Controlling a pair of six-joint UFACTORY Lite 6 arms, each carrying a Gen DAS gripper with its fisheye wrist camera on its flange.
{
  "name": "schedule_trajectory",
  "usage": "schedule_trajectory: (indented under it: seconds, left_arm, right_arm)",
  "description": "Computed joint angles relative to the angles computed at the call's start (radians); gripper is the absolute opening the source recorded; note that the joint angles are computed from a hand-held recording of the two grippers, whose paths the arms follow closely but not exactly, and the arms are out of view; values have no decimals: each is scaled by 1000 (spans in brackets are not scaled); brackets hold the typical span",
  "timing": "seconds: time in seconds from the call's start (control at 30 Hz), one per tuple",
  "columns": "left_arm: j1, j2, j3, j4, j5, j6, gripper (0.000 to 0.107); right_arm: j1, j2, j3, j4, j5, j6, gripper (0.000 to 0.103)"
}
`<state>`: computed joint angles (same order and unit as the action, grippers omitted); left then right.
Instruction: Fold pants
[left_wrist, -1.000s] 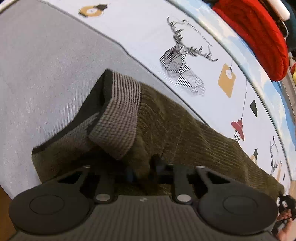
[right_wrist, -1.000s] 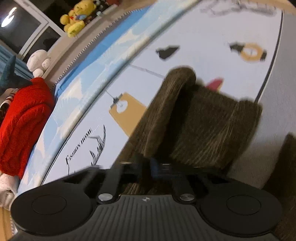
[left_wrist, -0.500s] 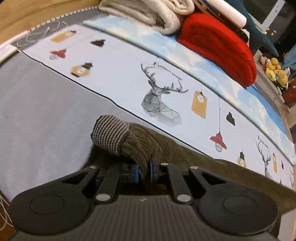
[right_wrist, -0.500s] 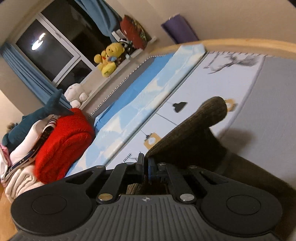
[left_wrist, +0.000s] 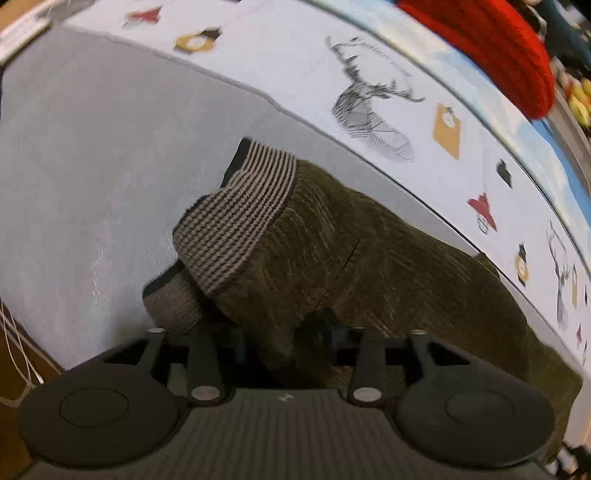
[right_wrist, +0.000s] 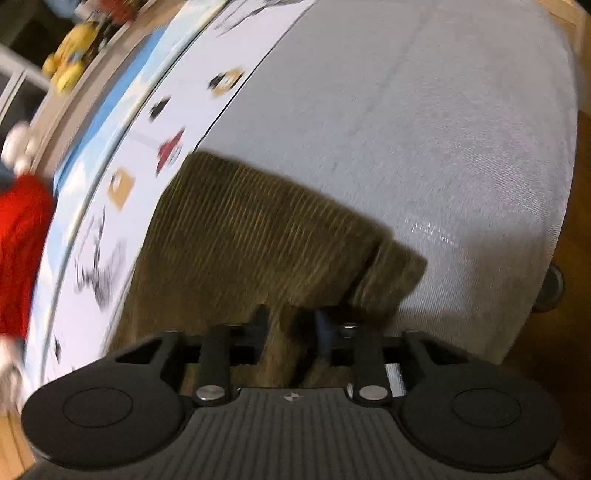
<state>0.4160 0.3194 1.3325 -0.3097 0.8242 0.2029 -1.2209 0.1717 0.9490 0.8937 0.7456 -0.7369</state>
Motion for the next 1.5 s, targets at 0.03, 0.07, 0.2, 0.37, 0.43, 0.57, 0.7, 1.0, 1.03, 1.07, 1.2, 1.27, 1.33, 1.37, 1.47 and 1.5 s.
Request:
schedule_trajectory:
  seconds: [0.03,0.07,0.2,0.37,0.43,0.57,0.7,1.0,1.03,1.07,1.2,1.27,1.33,1.37,1.47,1.5]
  left_arm:
    - [-4,8,5,6,1,-25,49]
    - [-4,13,6,9,-4,-44,49]
    - [11,43,22,6,-9,-105,49]
    - [33,-1,-9,-16,-65,-26,12]
    - [54,-81,-61,-61,-112,35,12]
    - [66,-148,-115,-3,-119,48,12]
    - [60,-50,-65,103,-47,-28,19]
    - [26,-169,-114,314,-231,-254,46]
    - [17,-180,-122,259,-257,-192,46]
    - [8,-191,-130,208,-270,-123,45]
    - [-78,-196,-154,179,-288,17,42]
    - [-113,-116,-116,301,-229,-76,41]
    - [-93,29,-29,342,-94,-171,29]
    - [-81,51,-12,323,-74,-167,29]
    - [-97,27,-20,336,-100,-159,30]
    - [-111,13,-28,350,-117,-171,32]
  right_arm:
    - [11,11,4,0,-16,14,39]
    - [29,22,1,-5,-42,26,39]
    - [106,-18,-33,-66,-149,129,38]
    - [131,-94,-97,3,-266,66,3]
    - [110,-206,-158,178,-235,-143,2]
    - [97,-402,-202,162,-199,-176,2]
    - [48,-90,-120,-232,-212,235,3]
    - [145,-272,-189,-536,-397,488,18]
    - [145,-285,-195,-478,-428,423,18]
    - [148,-307,-211,-382,-457,319,18]
    - [152,-364,-228,-47,-432,-61,18]
    - [139,-304,-186,-64,-346,-70,23]
    - [138,-185,-132,-239,-255,70,26]
    - [142,-113,-119,-332,-249,156,25]
    - [149,-109,-90,-387,-252,241,25]
    - [159,-151,-104,-357,-279,201,26]
